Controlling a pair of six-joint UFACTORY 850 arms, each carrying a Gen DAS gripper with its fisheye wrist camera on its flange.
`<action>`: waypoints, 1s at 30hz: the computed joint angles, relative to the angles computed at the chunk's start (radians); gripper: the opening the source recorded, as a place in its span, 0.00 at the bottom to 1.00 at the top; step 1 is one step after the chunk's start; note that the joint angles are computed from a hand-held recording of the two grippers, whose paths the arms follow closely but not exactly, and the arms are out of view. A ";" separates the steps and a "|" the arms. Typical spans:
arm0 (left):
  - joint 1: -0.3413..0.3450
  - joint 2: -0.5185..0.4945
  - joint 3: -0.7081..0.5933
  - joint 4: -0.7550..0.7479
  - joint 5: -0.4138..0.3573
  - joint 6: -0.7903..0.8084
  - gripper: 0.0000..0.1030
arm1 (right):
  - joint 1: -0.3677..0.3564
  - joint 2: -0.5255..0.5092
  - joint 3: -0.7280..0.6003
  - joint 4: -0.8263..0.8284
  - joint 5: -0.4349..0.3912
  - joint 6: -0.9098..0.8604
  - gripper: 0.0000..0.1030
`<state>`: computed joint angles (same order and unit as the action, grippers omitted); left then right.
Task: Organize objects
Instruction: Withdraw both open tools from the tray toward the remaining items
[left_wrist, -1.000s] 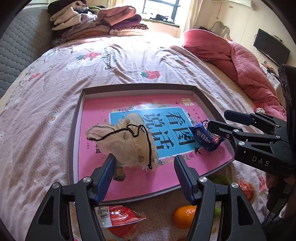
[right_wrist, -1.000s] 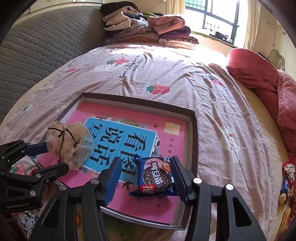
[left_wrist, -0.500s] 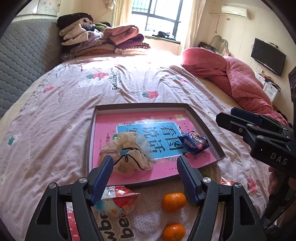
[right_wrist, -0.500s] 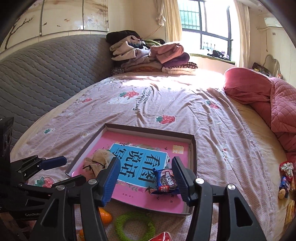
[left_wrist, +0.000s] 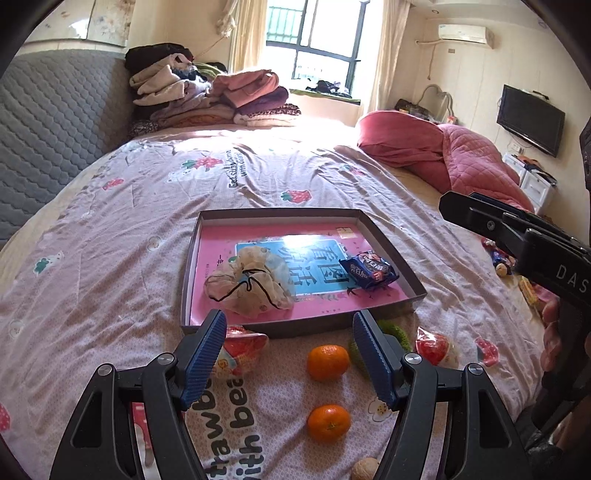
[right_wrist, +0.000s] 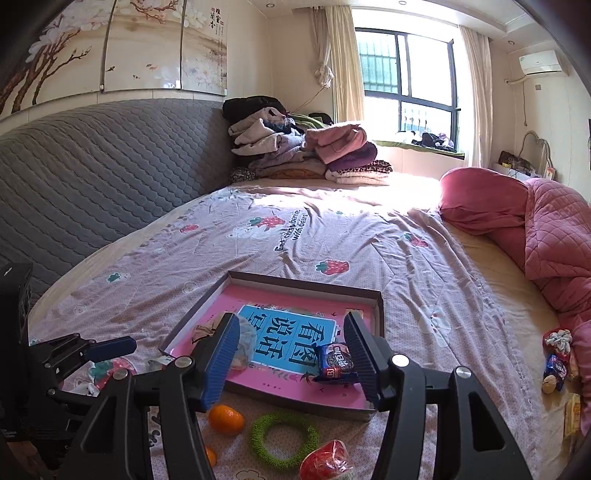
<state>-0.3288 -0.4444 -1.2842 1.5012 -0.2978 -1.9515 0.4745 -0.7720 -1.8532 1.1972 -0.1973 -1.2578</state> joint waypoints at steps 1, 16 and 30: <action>-0.002 0.006 0.010 0.027 0.000 -0.033 0.70 | -0.001 0.010 0.018 0.057 0.004 -0.055 0.57; -0.058 0.067 0.093 0.031 -0.042 -0.103 0.70 | -0.023 0.143 0.257 0.645 -0.014 -0.657 0.59; -0.095 0.114 0.143 0.026 -0.066 -0.113 0.70 | -0.033 0.233 0.385 0.819 -0.013 -0.836 0.59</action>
<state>-0.4240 -0.3301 -1.1412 1.5269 -0.3639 -2.0648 0.4420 -0.5392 -1.4681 2.0160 -0.2107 -2.0935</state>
